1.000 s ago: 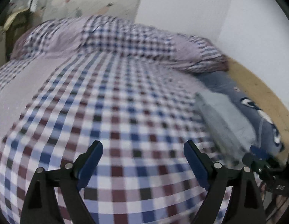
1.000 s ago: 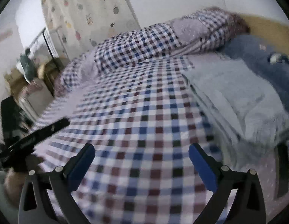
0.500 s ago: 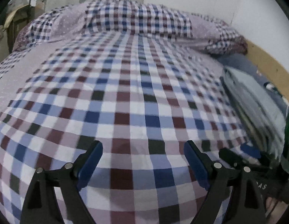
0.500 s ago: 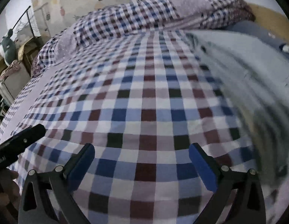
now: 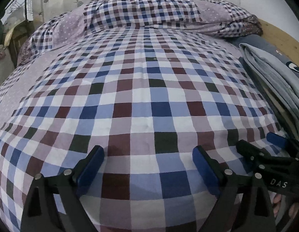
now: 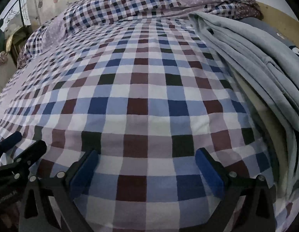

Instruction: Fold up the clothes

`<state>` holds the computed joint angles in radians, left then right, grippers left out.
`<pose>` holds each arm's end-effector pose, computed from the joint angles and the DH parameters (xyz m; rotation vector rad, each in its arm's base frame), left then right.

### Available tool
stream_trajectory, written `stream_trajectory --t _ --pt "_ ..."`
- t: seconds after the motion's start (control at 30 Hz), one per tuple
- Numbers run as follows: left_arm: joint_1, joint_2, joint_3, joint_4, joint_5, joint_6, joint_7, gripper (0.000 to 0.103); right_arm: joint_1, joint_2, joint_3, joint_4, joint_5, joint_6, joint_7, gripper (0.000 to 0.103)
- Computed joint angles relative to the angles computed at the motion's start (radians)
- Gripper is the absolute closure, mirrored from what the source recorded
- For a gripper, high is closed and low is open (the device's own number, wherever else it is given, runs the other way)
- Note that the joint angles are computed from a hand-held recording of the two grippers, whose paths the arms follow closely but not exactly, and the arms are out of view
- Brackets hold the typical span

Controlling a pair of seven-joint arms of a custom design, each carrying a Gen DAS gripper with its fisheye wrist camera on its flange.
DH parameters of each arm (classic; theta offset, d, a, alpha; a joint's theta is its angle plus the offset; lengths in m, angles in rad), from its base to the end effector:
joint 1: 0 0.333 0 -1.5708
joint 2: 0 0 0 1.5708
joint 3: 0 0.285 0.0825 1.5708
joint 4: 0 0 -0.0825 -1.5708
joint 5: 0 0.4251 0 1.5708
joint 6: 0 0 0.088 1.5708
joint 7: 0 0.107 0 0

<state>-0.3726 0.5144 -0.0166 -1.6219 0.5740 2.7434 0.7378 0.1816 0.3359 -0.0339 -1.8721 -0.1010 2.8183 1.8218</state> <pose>0.6819 -0.3011 0.3396 -1.8198 1.8477 -0.6945 0.6873 0.1088 0.3509 -1.8426 1.8652 -0.5358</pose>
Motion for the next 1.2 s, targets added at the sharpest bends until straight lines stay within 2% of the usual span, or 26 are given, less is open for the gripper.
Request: stream_trajectory --t 0.2,0.4,1.2 --pt "0.012 0.01 -0.008 0.01 -0.023 0.004 0.024 0.005 0.004 -0.001 -0.006 -0.007 -0.006 0.005 0.005 0.0" --pt "0.013 0.03 -0.017 0.044 -0.052 -0.028 0.064 0.001 0.0 0.006 0.002 0.004 0.0 0.0 0.003 0.0" --pt "0.007 0.04 -0.006 0.055 -0.064 -0.024 0.085 0.001 0.004 0.004 -0.004 0.0 0.002 0.005 0.006 0.0"
